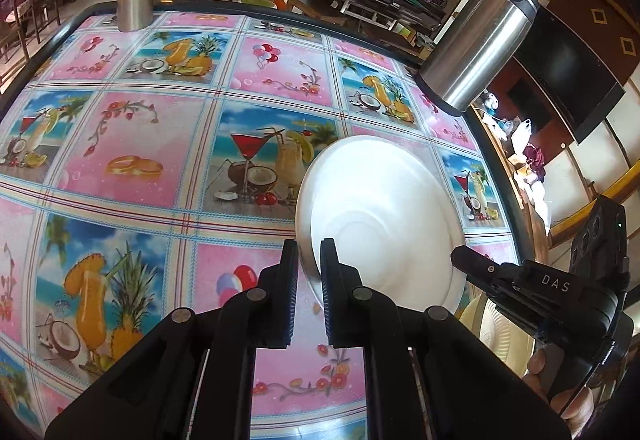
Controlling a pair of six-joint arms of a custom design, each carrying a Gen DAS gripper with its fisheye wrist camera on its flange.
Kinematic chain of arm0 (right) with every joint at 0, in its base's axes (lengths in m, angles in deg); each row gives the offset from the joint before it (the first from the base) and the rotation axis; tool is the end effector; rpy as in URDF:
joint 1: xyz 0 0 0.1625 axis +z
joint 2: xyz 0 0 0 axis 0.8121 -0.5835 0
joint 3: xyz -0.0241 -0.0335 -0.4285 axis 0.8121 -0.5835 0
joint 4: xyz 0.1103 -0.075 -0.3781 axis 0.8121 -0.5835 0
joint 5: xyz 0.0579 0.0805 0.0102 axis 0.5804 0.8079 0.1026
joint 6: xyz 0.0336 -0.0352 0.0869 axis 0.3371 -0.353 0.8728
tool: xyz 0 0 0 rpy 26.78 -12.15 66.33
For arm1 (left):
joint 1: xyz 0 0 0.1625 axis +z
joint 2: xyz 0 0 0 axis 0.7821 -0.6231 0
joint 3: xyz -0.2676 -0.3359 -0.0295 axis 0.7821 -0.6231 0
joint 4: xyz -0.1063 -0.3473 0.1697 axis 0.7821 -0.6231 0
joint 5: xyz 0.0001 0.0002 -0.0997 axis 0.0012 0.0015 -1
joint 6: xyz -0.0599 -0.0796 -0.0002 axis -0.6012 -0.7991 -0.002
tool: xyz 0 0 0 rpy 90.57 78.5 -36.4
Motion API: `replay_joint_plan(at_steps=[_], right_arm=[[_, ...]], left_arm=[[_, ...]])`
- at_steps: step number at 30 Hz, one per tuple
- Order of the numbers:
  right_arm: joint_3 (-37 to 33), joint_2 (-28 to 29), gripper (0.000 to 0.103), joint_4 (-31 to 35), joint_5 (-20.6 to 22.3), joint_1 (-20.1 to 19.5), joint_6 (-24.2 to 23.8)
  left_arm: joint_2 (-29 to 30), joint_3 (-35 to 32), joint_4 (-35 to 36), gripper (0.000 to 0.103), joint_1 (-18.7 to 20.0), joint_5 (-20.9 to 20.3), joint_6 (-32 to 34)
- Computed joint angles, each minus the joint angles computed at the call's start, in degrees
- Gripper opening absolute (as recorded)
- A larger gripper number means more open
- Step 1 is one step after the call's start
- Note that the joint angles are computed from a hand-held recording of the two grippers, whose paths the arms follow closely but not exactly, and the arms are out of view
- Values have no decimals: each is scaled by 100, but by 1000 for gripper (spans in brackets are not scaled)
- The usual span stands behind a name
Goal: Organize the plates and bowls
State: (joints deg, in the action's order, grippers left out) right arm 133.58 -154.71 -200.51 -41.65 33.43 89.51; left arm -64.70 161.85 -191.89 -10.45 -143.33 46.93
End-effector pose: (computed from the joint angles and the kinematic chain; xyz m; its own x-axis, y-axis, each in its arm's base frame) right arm 0.0945 -0.4205 0.1931 -0.9367 0.3469 0.0470 0.2480 0.7523 -0.6103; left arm -0.2089 -0.4341 0.1086 -0.8811 0.1578 -0.4458 0.3414 0.8645 -0.3688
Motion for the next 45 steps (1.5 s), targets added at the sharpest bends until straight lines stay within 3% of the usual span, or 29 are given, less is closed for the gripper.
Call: replay_joint_plan(at_steps=[6, 12, 25, 45], right_arm=[[222, 193, 7, -271, -25, 214, -19], [385, 418, 7, -619, -272, 678, -30], [753, 1152, 7, -1376, -616, 1318, 42], [1702, 2618, 8, -4268, -33, 1351, -75]], left_arm=[[-487, 535, 48, 9, -318, 402, -171], [-1062, 1087, 300, 9, -594, 733, -529], [-2275, 1970, 1407, 9, -1227, 1101, -1475], [-3967, 2464, 3902, 10, -2369, 1105, -2772]])
